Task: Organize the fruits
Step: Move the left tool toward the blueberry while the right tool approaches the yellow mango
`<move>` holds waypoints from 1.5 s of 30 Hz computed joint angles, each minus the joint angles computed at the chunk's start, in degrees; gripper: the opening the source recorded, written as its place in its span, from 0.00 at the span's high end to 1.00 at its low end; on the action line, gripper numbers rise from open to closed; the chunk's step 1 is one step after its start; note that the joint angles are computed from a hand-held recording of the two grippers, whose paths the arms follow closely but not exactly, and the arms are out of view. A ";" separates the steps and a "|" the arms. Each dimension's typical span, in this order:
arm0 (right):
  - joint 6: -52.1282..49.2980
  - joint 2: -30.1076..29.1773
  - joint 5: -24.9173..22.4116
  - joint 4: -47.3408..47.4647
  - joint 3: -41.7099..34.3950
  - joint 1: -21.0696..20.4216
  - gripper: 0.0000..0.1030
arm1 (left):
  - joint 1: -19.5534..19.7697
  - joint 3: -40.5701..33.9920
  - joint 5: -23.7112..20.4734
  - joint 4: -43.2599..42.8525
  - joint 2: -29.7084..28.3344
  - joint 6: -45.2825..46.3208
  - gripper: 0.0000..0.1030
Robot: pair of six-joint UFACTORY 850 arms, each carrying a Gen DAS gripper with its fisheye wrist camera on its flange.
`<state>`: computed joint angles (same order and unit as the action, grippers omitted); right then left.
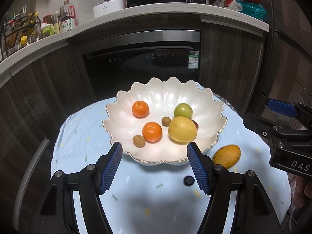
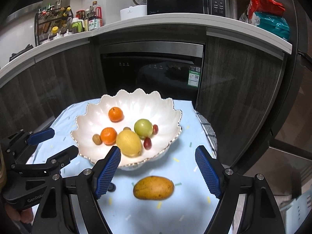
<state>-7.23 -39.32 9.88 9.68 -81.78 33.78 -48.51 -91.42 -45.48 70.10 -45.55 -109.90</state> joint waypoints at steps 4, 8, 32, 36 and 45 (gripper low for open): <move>0.29 0.63 0.49 -0.64 1.65 0.02 0.23 | -0.64 0.44 0.45 -0.25 -0.07 0.01 0.34; 0.88 0.89 0.87 -1.55 2.88 -0.02 0.23 | -1.18 0.51 1.34 -0.51 -0.51 0.68 0.34; 26.68 -4.02 -2.40 -29.88 0.51 -1.37 0.14 | -0.29 -2.15 10.25 -3.88 -5.43 7.95 0.34; 35.80 -5.23 -2.87 -39.37 -0.83 -1.53 0.12 | 0.30 -2.36 11.59 -3.47 -6.00 8.27 0.34; 61.83 -8.50 -4.05 -66.19 -4.86 -1.77 0.12 | 1.31 -4.15 12.87 -4.62 -7.91 11.12 0.34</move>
<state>54.60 -47.82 5.83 -56.51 -86.64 32.01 -47.20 -95.56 -32.61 65.48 -53.46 -98.77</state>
